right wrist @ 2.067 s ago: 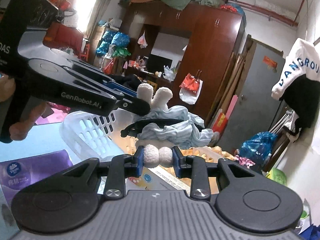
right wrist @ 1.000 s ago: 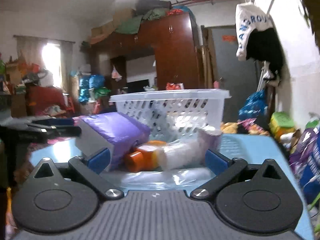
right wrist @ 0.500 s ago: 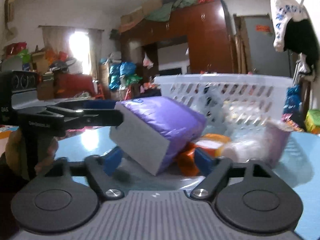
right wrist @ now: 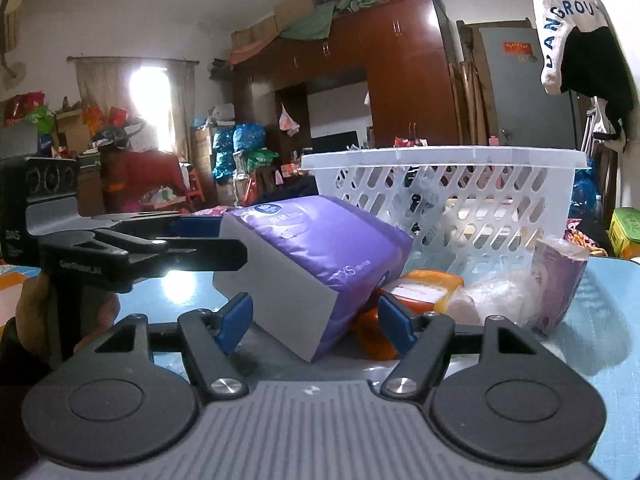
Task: Organize objects
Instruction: 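Grasp the purple tissue pack with the left tool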
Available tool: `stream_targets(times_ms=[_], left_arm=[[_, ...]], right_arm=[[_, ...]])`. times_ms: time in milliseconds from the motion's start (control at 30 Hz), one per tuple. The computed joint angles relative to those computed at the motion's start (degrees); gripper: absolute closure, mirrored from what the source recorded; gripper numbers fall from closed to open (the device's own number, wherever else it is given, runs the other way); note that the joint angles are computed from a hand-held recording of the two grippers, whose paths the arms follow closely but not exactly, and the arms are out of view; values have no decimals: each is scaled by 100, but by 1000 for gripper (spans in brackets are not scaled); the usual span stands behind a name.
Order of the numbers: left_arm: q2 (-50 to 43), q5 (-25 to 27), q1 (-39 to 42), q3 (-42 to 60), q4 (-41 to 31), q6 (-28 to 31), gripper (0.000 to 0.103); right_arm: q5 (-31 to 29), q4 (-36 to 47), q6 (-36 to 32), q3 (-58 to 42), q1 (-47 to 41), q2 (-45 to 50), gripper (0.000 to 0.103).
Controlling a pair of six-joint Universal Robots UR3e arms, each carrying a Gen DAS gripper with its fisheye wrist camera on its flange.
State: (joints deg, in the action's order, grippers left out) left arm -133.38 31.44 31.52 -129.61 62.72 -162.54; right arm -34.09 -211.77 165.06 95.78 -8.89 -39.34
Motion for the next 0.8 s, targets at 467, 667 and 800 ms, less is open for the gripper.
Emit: stream_targets(times_ms=[467, 667, 800], left_arm=[[141, -65, -68, 101, -764, 320, 39], [244, 329, -299, 56, -868, 470, 42], [18, 398, -315, -21, -212, 239, 46]], right_arm=[[42, 427, -141, -130, 1, -48, 49], [-130, 356, -285, -83, 46, -92, 55], [-124, -169, -269, 86, 8, -33, 57]])
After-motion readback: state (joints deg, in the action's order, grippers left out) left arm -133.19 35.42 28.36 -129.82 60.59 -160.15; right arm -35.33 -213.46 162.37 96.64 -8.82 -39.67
